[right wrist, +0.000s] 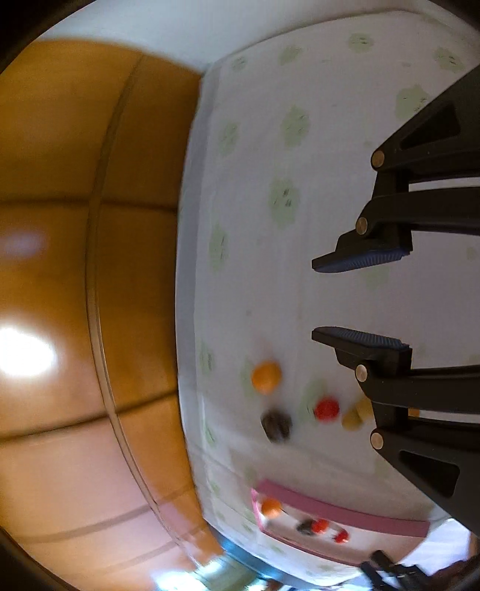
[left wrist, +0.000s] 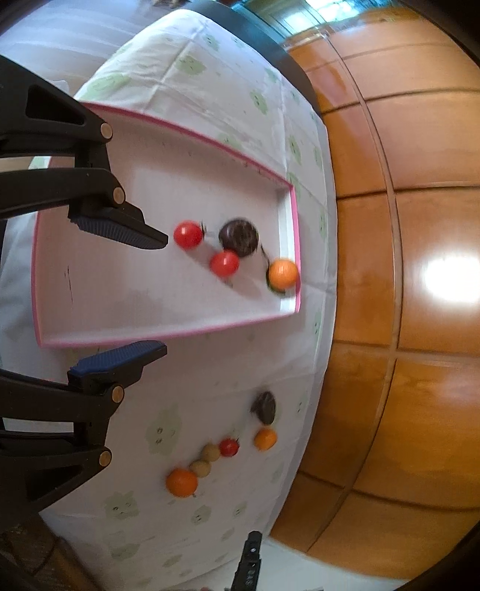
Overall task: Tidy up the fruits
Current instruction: 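Move the left tool toward the large orange beside the tray, then grasp the large orange with the left tool while the right tool grasps a small tan round fruit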
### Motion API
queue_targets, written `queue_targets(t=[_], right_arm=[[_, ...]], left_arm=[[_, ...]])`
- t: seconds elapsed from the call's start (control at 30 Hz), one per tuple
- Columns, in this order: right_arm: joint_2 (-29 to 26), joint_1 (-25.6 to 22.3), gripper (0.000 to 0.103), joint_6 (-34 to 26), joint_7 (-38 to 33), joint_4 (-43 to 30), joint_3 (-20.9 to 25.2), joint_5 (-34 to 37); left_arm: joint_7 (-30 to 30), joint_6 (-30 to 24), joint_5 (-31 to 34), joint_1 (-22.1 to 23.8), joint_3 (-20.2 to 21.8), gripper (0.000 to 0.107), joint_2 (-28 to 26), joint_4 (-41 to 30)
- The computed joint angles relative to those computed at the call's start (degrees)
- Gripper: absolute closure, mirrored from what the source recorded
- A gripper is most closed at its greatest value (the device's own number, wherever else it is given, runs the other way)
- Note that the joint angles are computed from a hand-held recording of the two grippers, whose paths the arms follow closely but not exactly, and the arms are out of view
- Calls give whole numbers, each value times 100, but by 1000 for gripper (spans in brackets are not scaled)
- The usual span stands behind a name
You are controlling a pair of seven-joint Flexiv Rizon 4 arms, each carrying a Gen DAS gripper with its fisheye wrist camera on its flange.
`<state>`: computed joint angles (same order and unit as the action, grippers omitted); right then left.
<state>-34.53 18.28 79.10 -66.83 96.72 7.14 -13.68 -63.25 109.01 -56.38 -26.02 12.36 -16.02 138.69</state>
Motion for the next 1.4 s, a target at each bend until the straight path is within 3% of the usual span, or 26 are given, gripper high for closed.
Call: queue_targets(t=[0.13, 0.2, 0.43, 0.63, 0.77, 1.13, 1.17, 1.2, 1.23, 1.4], right_arm=[[-45, -128, 73, 1, 274, -108, 32, 272], [-43, -167, 73, -76, 336, -122, 67, 331], [-70, -248, 73, -100, 260, -161, 248, 429], [-52, -170, 73, -160, 150, -136, 219, 373], [-70, -209, 73, -202, 90, -177, 278, 437], [-121, -217, 73, -286, -110, -283, 355, 540], [-125, -209, 73, -302, -124, -293, 350, 537], [-128, -198, 73, -323, -132, -299, 341, 531], [-134, -185, 73, -347, -136, -309, 326, 523], [-146, -131, 73, -433, -153, -332, 266, 476]], left_arm=[[138, -381, 73, -185, 127, 55, -143, -264], [68, -552, 375, 0, -30, 55, -166, -356], [15, -1040, 1306, 1380, -1514, 55, -280, -724], [-52, -1443, 1644, 2000, -2314, 49, -524, -1165], [-324, -1721, 1979, 1923, -2265, 47, -736, -1522], [-1392, -2353, 3106, 1443, -1571, 49, -1419, -2505], [-1505, -2419, 3210, 1394, -1495, 51, -1495, -2603], [-1610, -2481, 3316, 1353, -1422, 61, -1559, -2680], [-1654, -2562, 3376, 1403, -1452, 66, -1603, -2726], [-1625, -2014, 3596, 2015, -2109, 67, -1407, -2235]])
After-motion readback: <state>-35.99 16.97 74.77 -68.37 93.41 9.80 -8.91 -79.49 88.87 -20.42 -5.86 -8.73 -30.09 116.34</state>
